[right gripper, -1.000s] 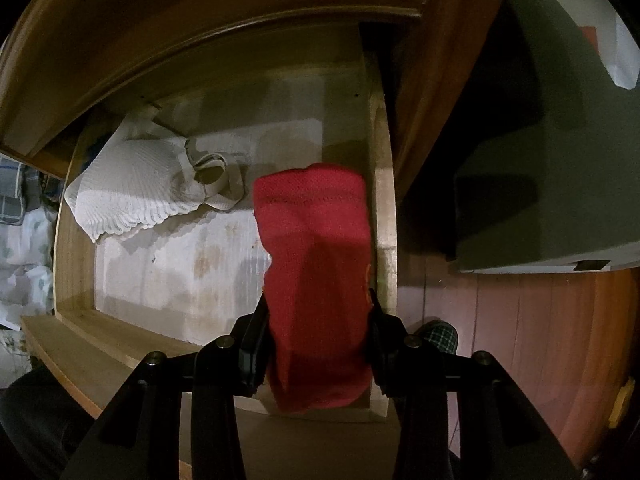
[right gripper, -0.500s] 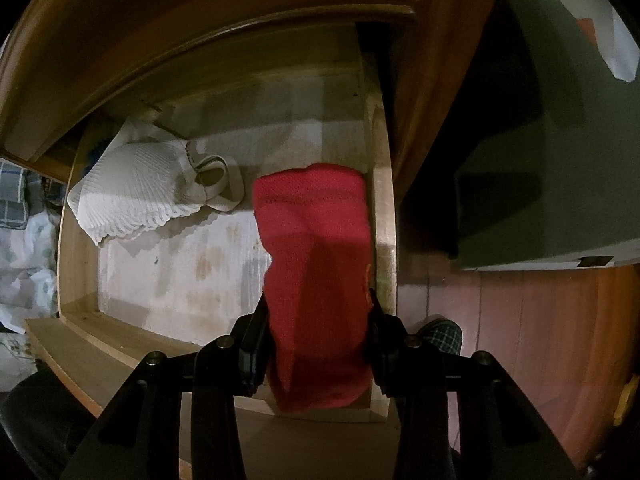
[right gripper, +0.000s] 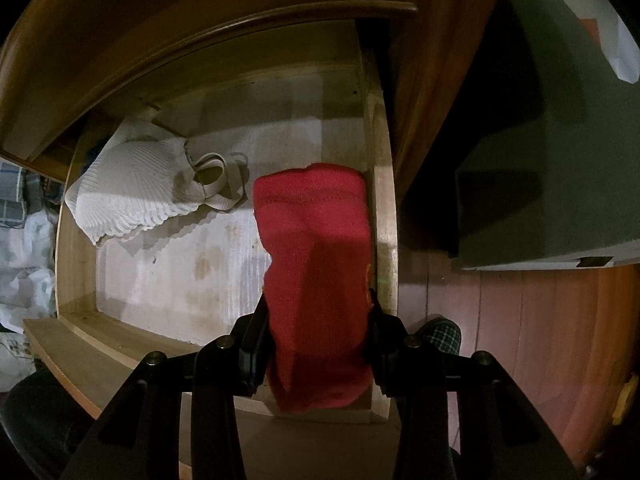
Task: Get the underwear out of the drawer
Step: 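Carry the pale blue floral underwear into the white box and open the left gripper, then withdraw the left gripper from the box back to the drawer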
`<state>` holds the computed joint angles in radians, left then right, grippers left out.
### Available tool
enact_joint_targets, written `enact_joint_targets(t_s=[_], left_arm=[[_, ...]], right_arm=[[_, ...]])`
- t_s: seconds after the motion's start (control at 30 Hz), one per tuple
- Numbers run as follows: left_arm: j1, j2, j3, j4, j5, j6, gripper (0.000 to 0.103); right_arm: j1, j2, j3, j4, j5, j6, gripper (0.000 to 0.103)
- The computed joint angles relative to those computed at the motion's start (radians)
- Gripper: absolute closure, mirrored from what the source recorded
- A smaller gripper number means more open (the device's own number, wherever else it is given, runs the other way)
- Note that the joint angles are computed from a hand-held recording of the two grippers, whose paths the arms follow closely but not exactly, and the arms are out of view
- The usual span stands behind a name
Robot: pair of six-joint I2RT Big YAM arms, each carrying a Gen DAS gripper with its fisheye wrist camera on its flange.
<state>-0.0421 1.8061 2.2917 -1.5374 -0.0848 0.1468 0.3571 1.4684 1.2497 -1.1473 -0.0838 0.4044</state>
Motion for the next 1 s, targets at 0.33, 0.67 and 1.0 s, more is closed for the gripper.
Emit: enact_joint_targets(t_s=[0.33,0.67,1.0], left_arm=[[-0.004,-0.018,-0.016,0.021,-0.022,0.0,0.052],[0.005,-0.099,-0.092,0.086,0.031,0.013,0.042],[0.024,-0.208,-0.196,0.135,0.053,-0.022,0.042]], right_arm=[[0.0,0.001,0.001,0.0,-0.001,0.001,0.065],[-0.003,0.003,0.002,0.0,-0.003,-0.004,0.065],[-0.002,0.007,0.005,-0.001,0.001,-0.01,0.065]])
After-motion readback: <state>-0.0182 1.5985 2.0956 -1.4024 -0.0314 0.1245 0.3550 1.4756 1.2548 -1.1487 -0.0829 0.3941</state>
